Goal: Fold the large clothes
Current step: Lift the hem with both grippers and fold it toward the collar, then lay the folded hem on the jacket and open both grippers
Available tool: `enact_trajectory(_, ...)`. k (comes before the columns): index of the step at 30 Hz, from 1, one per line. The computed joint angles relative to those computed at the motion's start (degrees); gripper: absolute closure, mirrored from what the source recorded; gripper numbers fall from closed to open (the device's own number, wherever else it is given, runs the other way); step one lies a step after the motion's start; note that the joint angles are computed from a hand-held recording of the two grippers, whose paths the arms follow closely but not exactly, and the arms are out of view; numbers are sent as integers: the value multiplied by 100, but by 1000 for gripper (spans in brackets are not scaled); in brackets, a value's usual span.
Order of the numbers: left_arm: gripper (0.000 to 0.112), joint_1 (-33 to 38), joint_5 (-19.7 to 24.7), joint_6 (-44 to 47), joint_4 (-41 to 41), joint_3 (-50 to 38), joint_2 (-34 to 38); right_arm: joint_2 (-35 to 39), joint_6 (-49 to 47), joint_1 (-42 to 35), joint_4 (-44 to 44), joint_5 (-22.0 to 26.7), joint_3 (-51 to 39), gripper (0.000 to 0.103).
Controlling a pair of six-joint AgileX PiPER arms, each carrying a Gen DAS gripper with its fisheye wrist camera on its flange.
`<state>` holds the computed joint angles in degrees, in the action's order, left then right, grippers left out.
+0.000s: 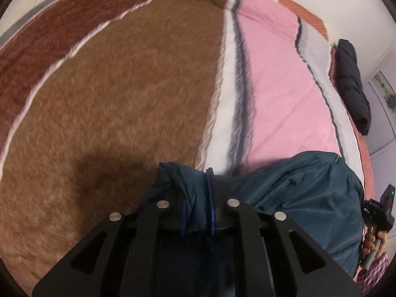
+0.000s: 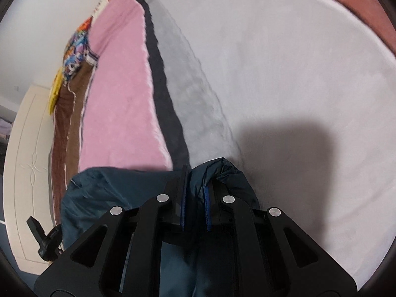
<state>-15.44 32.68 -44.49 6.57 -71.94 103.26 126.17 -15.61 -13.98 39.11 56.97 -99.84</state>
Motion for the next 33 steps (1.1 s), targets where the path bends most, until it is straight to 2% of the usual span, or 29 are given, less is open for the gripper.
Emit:
enact_trajectory(2, 96, 84, 64, 37, -282, 4, -52, 25, 130, -123, 152, 244, -113, 88)
enact_trajectory(4, 91, 255, 33, 277, -780, 101, -251, 30, 209, -302, 346, 622, -301, 82)
enact_trajectory(8, 80, 688, -358, 1294, -2333, 739, -1145, -166, 123, -786, 1106, 1268, -356, 67)
enact_trajectory(9, 76, 740, -407, 1429, -2605, 882, -1365, -244, 115, -852, 1204, 1285, -304, 57)
enact_trajectory(10, 72, 755, -402, 1399, -2657, 947, -1496, -505, 44, -948, 1248, 1091, -51, 46)
enact_trajectory(11, 69, 732, -418, 1150, -2533, 1043, -1680, -697, 7, -994, 1264, 903, 123, 42)
enact_trajectory(13, 56, 531, -490, 147, -1619, 1142, -1926, -978, -70, -1139, 1321, 751, 376, 41)
enact_trajectory(15, 54, 325, -438, -723, -670, 1165, -2152, -1344, -275, -1280, 1470, 679, 785, 41)
enact_trajectory(17, 54, 169, -179, -1062, -239, 1149, -2292, -1791, -675, -1189, 1336, 524, 1236, 41)
enact_trajectory(19, 54, -182, 89, -1416, 383, 1154, -2380, -2434, -1293, -883, 992, 67, 1918, 41)
enact_trajectory(21, 54, -670, 375, -1964, 1294, 1222, -2385, -3039, -1857, -441, 629, -719, 2717, 42)
enact_trajectory(22, 54, -947, 453, -2342, 1810, 1380, -2420, -3363, -2191, -211, 452, -1152, 3272, 46)
enact_trajectory(23, 54, -1401, 656, -2841, 2383, 1526, -2421, -3458, -2344, -79, 402, -1430, 3599, 47)
enact_trajectory(25, 54, -2036, 772, -3504, 3032, 1882, -2434, -3586, -2169, 239, -127, -2144, 4285, 55)
enact_trajectory(26, 54, -2309, 816, -3700, 3162, 2033, -2352, -3518, -1788, 420, -613, -2552, 4564, 56)
enact_trajectory(27, 54, -2478, 838, -3855, 3199, 2157, -2210, -3411, -1497, 550, -984, -2852, 4719, 63)
enact_trajectory(29, 52, -2717, 682, -4547, 3684, 2506, -1992, -3311, -1549, 705, -1197, -3602, 5234, 63)
enact_trajectory(30, 52, -2791, 528, -4953, 4069, 2709, -1965, -3307, -1444, 802, -1363, -3874, 5396, 63)
enact_trajectory(32, 50, -2861, 419, -5445, 4580, 2940, -1896, -3276, -1488, 763, -1214, -3905, 5446, 63)
enact_trajectory(33, 50, -2843, 341, -5619, 4698, 3021, -1898, -3221, -1790, 666, -838, -3847, 5449, 63)
